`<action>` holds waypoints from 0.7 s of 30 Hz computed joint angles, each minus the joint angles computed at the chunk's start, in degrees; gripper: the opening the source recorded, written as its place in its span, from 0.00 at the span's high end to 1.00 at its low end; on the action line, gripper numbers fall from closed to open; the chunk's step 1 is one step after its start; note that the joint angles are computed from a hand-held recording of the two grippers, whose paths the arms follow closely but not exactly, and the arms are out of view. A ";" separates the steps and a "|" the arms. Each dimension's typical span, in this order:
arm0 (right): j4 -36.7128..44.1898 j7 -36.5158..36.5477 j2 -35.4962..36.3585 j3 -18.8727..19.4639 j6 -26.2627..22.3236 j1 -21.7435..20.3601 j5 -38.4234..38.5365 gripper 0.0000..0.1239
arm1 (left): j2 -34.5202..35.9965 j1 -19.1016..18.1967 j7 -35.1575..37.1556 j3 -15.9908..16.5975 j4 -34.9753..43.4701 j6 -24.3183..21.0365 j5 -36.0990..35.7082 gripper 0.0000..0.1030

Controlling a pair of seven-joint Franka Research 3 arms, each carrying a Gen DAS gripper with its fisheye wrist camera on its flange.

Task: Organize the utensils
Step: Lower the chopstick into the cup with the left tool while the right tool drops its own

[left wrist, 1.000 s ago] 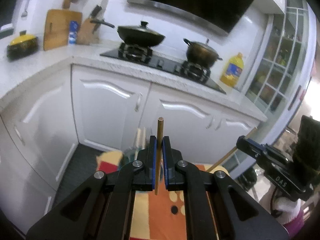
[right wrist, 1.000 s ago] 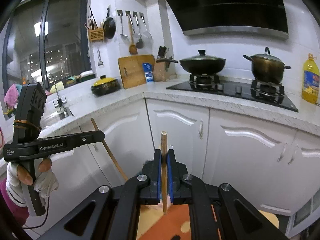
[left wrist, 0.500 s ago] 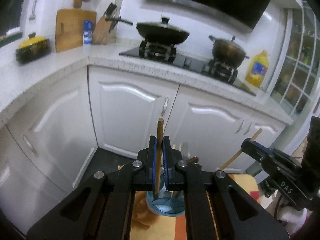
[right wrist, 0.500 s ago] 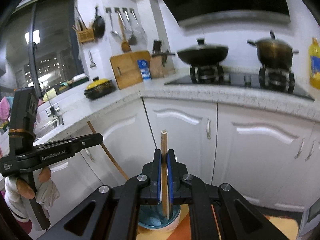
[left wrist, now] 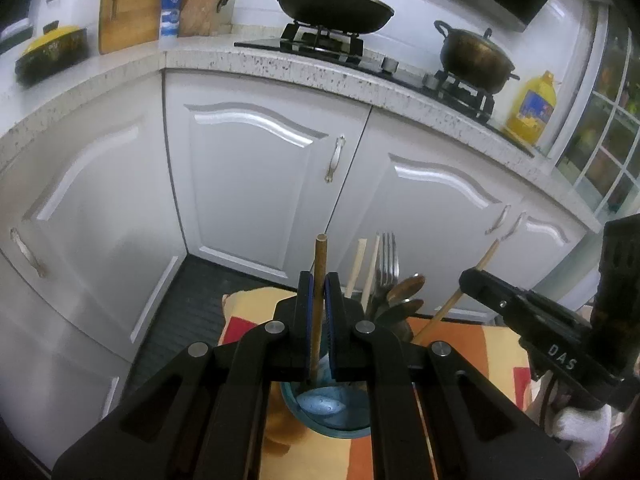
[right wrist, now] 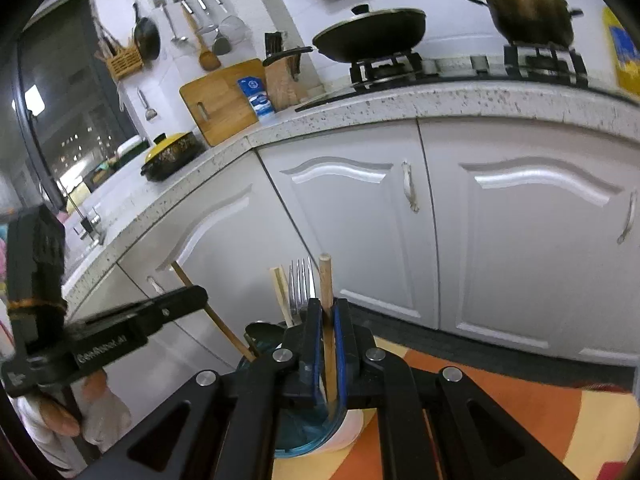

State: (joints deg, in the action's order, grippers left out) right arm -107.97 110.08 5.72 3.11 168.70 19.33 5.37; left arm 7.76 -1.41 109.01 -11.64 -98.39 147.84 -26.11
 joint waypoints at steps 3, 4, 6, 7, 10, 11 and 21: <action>-1.88 0.77 -0.97 0.00 0.60 -0.07 0.45 0.73 | -0.45 0.23 -0.01 0.01 -0.64 -0.51 -1.25 0.93; -2.34 0.43 -1.25 0.19 0.54 -0.18 0.92 0.73 | -0.59 0.29 -0.22 0.09 -0.78 -0.92 -1.58 0.90; -3.37 0.17 -1.90 0.47 0.49 -0.25 1.48 0.73 | -0.92 0.35 -0.62 0.29 -1.11 -1.41 -2.10 0.71; -3.93 0.27 -2.24 0.56 0.64 -0.24 1.46 0.73 | -1.33 0.41 -0.53 0.34 -1.58 -1.47 -2.67 0.66; -5.68 1.68 -3.33 0.75 0.71 -0.04 -0.10 0.73 | -2.81 0.30 -0.06 0.66 -3.37 -1.08 -4.20 0.56; -6.16 2.72 -3.62 0.76 0.71 0.05 -1.41 0.73 | -3.28 0.16 -0.08 0.83 -3.93 -1.03 -4.37 0.53; -8.86 18.48 -5.91 1.93 -1.59 -0.04 -20.51 0.73 | -8.78 -2.31 -2.75 2.71 -12.22 2.93 -0.79 0.52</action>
